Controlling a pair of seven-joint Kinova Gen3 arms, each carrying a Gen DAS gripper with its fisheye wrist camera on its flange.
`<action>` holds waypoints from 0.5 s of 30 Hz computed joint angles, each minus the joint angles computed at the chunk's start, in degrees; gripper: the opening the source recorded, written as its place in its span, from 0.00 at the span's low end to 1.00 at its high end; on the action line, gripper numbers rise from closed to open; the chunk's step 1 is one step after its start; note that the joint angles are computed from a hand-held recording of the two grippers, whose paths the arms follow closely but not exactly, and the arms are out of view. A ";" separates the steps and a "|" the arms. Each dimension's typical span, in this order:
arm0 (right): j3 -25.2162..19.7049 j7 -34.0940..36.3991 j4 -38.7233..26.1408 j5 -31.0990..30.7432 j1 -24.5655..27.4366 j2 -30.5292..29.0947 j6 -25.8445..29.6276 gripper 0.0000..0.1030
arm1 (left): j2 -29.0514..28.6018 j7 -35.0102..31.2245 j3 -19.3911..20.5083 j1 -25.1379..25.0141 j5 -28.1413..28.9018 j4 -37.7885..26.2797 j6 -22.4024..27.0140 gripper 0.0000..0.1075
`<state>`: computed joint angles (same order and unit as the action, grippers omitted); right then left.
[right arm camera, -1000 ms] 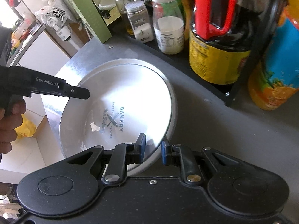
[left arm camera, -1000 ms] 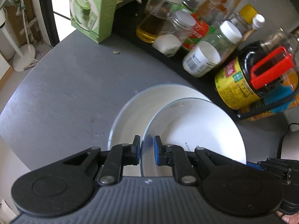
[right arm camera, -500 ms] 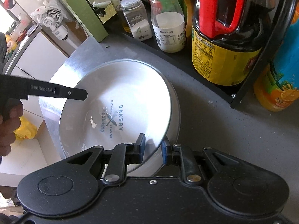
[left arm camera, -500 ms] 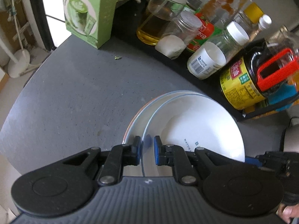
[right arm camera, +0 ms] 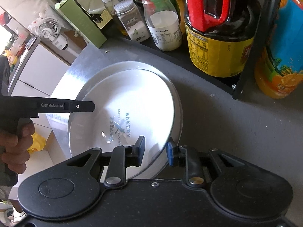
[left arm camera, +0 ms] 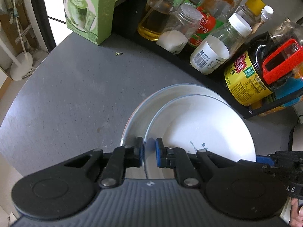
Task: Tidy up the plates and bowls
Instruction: 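Lower the 'BAKERY' plate onto the 'Sweet' plate and open both tools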
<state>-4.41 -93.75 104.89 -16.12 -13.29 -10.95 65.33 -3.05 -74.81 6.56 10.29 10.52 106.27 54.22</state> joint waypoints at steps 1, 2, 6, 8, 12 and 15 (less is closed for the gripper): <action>-0.08 -0.28 -0.19 0.00 -0.01 0.19 0.14 0.25 | 0.02 0.34 0.12 0.07 -0.23 -0.02 -0.02 0.11; -0.13 -0.44 -0.33 -0.02 -0.05 0.33 0.37 0.26 | 0.05 0.66 0.23 0.16 -0.42 -0.06 -0.03 0.11; -0.08 -1.27 -0.95 -0.28 0.00 0.52 1.68 0.28 | 0.15 1.42 0.36 0.35 -0.64 0.00 -0.16 0.12; -0.52 -2.51 -1.35 0.52 0.09 0.34 2.36 0.40 | 0.26 2.28 0.70 0.62 -1.47 -0.17 -0.24 0.13; -0.17 -3.12 -0.73 0.98 -0.04 -1.14 2.74 0.48 | -0.27 4.69 1.22 1.16 -2.86 0.24 -1.13 0.11; -0.36 -3.66 -0.02 1.70 0.27 -1.60 2.90 0.47 | -0.25 6.02 1.54 1.64 -4.27 0.21 -1.36 0.11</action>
